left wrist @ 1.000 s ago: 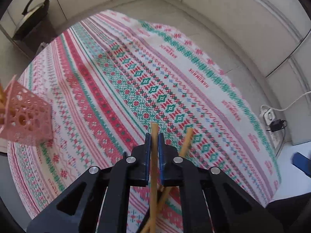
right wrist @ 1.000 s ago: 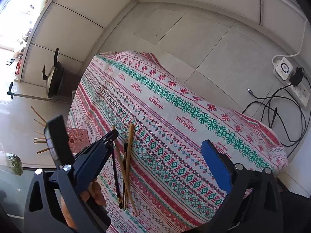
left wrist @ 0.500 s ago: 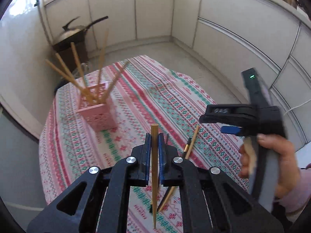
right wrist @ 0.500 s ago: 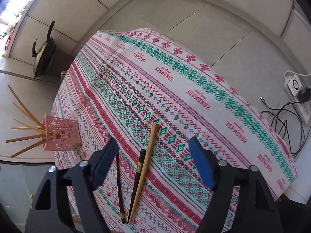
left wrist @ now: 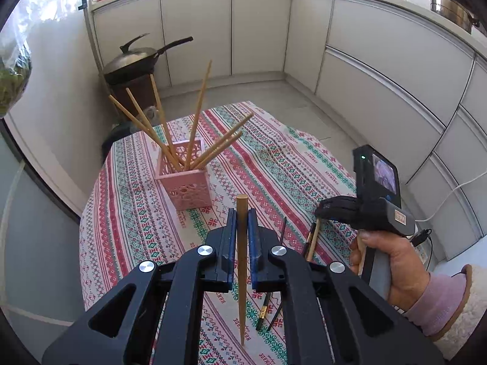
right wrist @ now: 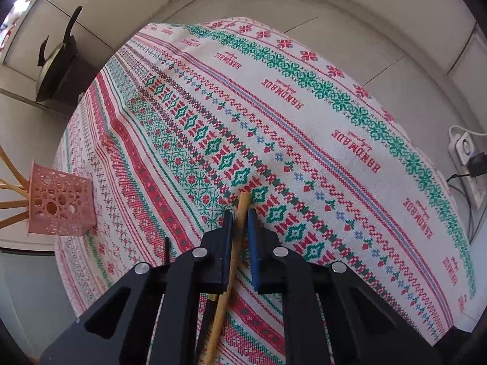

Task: Organize utensils
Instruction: 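Carry both held chopsticks above the pink holder and lower them in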

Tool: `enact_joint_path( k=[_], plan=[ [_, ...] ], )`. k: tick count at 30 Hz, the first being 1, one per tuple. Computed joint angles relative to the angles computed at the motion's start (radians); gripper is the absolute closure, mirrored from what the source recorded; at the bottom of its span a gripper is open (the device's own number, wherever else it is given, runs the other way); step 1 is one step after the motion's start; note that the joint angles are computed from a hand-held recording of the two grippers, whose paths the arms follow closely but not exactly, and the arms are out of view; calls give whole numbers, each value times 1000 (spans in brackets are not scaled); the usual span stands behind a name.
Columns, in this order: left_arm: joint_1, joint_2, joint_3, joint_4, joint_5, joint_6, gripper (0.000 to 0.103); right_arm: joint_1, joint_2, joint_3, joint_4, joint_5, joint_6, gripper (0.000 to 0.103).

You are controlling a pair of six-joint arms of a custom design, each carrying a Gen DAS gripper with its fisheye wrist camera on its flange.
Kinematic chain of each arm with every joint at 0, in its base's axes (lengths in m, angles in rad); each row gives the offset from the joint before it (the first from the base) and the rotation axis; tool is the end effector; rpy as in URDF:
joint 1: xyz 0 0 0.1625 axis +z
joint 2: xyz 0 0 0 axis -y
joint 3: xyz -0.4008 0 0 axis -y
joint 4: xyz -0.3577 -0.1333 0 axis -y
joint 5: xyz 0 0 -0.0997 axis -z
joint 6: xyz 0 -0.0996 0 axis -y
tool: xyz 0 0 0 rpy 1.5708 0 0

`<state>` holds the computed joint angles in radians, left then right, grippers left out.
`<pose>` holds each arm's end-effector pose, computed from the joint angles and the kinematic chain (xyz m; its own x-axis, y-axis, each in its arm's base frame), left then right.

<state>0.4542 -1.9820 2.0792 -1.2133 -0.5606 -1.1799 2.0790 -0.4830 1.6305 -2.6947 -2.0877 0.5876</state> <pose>-0.1400 -0.3106 0.4038 -0.7079 -0.1202 -0.6960 0.4010 0.7428 -0.5362 0.3652 -0.4828 -0.0664 -0.8971 0.1236 0.4243 0.0130 0.9671 -0.2543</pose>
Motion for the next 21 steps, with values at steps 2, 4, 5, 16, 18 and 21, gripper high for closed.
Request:
enact_joint_path(
  k=[2, 4, 5, 16, 18, 21],
  plan=[
    [-11, -12, -11, 40, 16, -40, 96, -18, -25, 45, -90, 57, -20, 96],
    [-25, -24, -25, 83, 27, -83, 96, -10, -49, 76, -151, 65, -59, 96],
    [-34, -30, -32, 105, 33, -104, 96, -4, -65, 91, -174, 76, -78, 96],
    [-121, -70, -110, 386, 78, -388, 96, 123, -222, 201, -310, 126, -217, 96],
    [-129, -70, -125, 425, 84, -433, 96, 148, -244, 208, -317, 125, -237, 96],
    [-141, -65, -155, 488, 91, -502, 96, 176, -274, 203, -303, 132, -244, 96]
  ],
)
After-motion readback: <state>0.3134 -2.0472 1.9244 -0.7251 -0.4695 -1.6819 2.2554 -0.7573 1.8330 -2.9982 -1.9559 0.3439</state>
